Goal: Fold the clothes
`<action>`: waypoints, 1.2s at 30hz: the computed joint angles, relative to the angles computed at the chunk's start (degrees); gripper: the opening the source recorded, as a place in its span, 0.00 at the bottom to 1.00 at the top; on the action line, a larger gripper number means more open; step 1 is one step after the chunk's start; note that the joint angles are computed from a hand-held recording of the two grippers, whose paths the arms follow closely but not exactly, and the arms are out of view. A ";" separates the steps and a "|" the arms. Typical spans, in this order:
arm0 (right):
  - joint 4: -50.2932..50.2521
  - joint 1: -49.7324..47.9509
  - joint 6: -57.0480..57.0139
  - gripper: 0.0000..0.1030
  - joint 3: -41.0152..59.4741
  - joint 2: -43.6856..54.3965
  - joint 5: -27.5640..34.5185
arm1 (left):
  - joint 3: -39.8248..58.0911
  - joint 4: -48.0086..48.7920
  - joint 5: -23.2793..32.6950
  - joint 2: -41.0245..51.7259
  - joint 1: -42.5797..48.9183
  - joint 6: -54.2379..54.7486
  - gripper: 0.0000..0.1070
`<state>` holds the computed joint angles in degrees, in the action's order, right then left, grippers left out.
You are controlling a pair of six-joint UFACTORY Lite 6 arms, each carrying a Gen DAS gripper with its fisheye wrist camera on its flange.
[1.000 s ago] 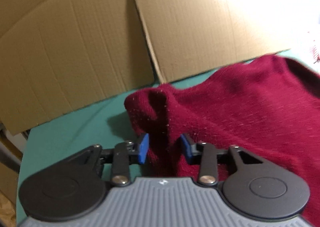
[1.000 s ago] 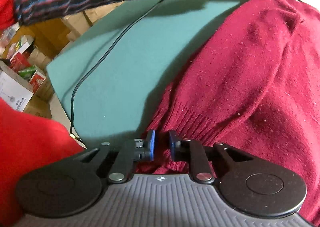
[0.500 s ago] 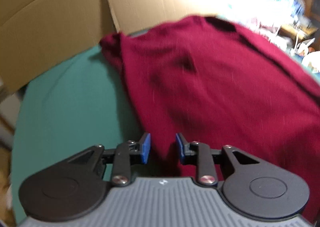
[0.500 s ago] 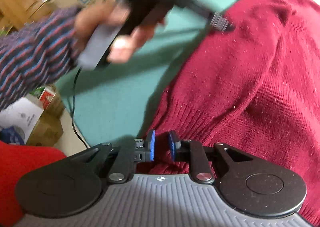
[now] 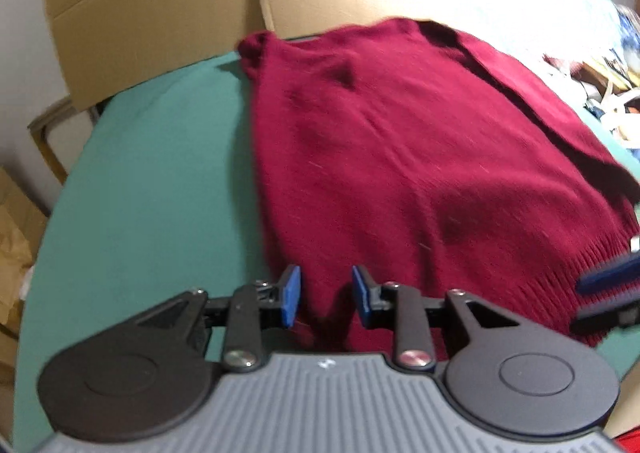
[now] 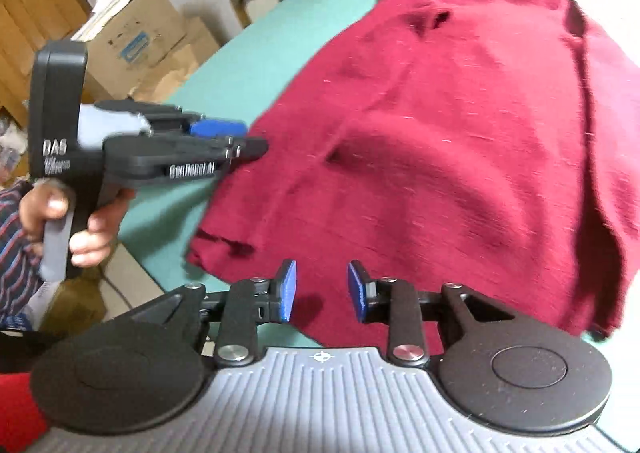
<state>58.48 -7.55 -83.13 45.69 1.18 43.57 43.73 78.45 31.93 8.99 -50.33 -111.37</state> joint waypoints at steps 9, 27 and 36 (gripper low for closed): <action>-0.31 -9.26 -8.17 0.30 -0.61 -0.44 5.92 | -4.85 -13.87 6.86 -10.62 -7.23 7.80 0.29; 8.90 17.79 -1.28 0.06 -1.03 1.85 -10.52 | -13.72 -10.31 -9.97 -17.71 0.31 10.36 0.07; 11.67 21.72 -0.97 0.05 -5.96 -5.25 -14.42 | -20.14 -20.91 -16.62 -25.68 7.04 32.31 0.00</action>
